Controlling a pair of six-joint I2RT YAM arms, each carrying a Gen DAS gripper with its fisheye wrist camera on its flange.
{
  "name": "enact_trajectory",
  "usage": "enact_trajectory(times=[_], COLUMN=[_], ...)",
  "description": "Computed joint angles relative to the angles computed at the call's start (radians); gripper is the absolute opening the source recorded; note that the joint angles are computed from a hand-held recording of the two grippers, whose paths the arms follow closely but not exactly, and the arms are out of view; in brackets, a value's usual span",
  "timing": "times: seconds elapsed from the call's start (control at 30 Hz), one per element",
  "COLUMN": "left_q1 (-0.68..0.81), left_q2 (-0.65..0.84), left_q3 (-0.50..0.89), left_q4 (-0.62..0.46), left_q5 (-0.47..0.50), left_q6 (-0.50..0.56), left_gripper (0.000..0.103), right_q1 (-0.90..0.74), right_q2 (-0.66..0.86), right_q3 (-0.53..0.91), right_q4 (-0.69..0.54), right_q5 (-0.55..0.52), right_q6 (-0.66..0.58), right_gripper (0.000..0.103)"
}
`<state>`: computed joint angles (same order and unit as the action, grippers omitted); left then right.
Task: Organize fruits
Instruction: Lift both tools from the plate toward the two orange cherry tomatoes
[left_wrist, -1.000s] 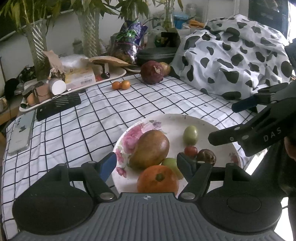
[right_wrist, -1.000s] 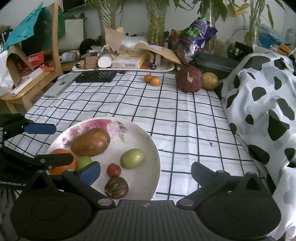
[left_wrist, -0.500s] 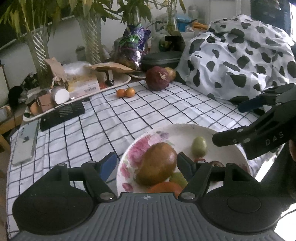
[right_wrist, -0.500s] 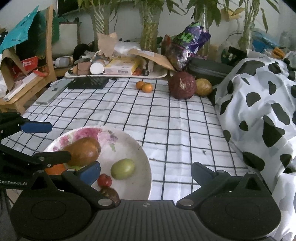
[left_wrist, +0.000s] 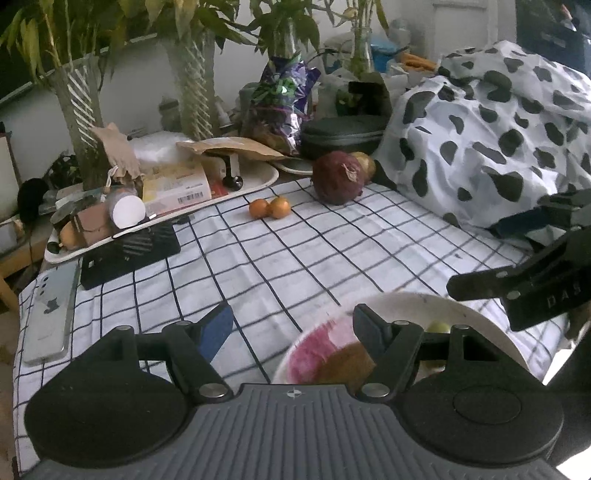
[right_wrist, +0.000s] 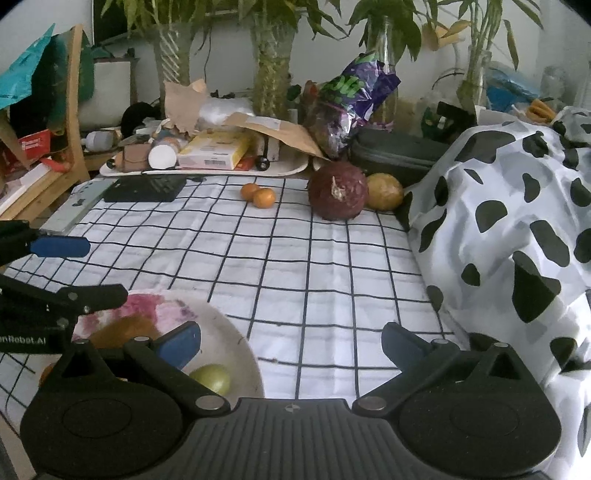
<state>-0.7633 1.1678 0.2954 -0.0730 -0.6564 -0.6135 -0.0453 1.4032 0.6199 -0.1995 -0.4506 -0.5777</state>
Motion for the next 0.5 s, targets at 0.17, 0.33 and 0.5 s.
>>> enact_trajectory(times=[0.17,0.33,0.5], left_q1=[0.112,0.201,0.278], left_q2=[0.037,0.09,0.142], left_q3=[-0.01,-0.007,-0.001], left_q4=[0.114,0.206,0.278], left_q5=[0.076,0.133,0.187], left_q6=[0.101,0.184,0.235], left_gripper=[0.07,0.07,0.07], right_q1=[0.027,0.059,0.095], right_q2=[0.056,0.115,0.172], right_q3=[0.032,0.071,0.11], right_q4=[0.042,0.079,0.112], right_q5=[0.016,0.028,0.032], right_q6=[0.018,0.041,0.05], right_gripper=[0.103,0.103,0.103])
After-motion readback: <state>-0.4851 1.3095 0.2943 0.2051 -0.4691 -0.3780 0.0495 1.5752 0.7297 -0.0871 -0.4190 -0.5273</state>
